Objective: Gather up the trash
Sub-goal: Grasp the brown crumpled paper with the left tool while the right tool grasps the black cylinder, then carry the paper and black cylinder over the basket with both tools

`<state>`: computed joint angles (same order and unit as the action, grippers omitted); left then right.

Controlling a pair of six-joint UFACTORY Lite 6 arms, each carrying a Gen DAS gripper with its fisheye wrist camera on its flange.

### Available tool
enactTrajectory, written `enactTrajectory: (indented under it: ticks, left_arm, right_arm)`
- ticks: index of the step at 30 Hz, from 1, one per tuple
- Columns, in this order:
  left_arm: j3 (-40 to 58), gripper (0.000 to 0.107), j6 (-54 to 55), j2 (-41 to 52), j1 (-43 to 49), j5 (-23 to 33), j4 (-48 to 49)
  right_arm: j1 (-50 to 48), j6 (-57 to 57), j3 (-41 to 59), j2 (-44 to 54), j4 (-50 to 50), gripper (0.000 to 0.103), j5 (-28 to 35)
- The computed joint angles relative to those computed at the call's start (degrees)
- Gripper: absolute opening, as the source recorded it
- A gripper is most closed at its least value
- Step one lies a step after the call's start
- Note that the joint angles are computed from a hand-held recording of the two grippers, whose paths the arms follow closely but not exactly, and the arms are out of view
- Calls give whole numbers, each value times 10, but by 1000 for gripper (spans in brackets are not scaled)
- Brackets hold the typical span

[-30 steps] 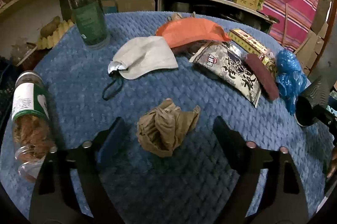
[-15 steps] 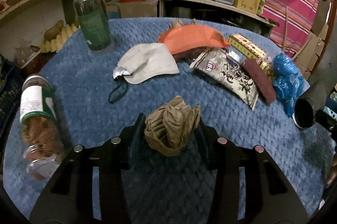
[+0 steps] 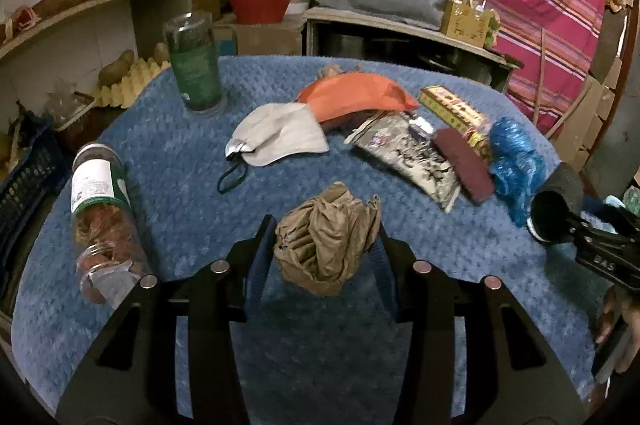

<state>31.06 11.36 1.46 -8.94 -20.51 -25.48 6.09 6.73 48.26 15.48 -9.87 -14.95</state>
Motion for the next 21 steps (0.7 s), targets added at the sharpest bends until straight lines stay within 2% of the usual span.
enactTrajectory:
  ticks: [6, 12, 21]
  left_arm:
    - [-10, 45, 98, -37, -65, -4, -131]
    - [-7, 45, 218, -66, -146, -24, -286]
    - [37, 45, 340, -70, -293, -90, -464]
  right_arm:
    - [-54, 185, -52, -60, -210, 72, -28]
    - [-133, 341, -120, -163, -408, 72, -61]
    - [-307, 533, -151, -275, -681, 72, -125]
